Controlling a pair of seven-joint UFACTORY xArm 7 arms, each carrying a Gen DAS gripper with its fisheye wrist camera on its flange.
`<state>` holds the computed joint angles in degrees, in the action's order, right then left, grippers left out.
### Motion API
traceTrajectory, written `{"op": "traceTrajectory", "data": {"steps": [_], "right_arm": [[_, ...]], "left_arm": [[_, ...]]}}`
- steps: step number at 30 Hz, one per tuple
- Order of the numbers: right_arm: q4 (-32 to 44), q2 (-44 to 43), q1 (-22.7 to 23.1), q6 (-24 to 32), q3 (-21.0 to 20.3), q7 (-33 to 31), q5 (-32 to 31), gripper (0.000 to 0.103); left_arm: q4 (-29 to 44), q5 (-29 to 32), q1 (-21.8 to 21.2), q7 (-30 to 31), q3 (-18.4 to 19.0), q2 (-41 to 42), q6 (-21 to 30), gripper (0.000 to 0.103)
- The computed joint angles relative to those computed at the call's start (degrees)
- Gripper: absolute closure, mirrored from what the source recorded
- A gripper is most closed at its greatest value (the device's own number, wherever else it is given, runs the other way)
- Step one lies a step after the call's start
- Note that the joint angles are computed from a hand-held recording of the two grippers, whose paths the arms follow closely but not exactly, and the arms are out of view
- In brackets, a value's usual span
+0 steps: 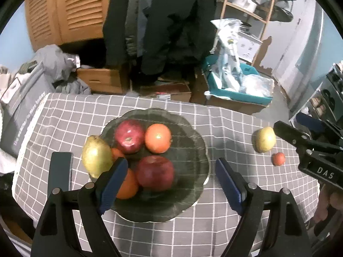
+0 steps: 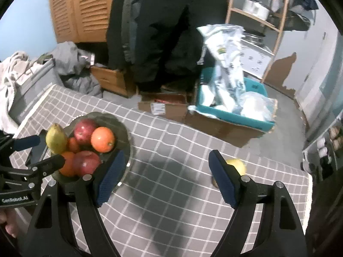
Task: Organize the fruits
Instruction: 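Move both tools away from the bowl toward the pomelo and small tangerine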
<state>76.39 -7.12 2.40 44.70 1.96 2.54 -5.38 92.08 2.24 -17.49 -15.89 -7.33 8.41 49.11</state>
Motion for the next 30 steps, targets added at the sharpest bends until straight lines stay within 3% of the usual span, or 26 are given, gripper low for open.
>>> {"op": "traceTrajectory", "data": {"steps": [17, 30], "right_arm": [[-6.28, -8.85, -4.91, 0.15, -3.26, -1.8, 0.57, 0.022], [-9.52, -12.03, -9.61, -0.2, -5.9, -3.0, 1.07, 0.022]], "left_arm": [[7.28, 0.79, -4.55, -0.04, -1.6, 4.27, 2.14, 0.016], [18.52, 3.59, -10.44, -0.97, -1.39, 11.99, 6.2, 0.016]]}}
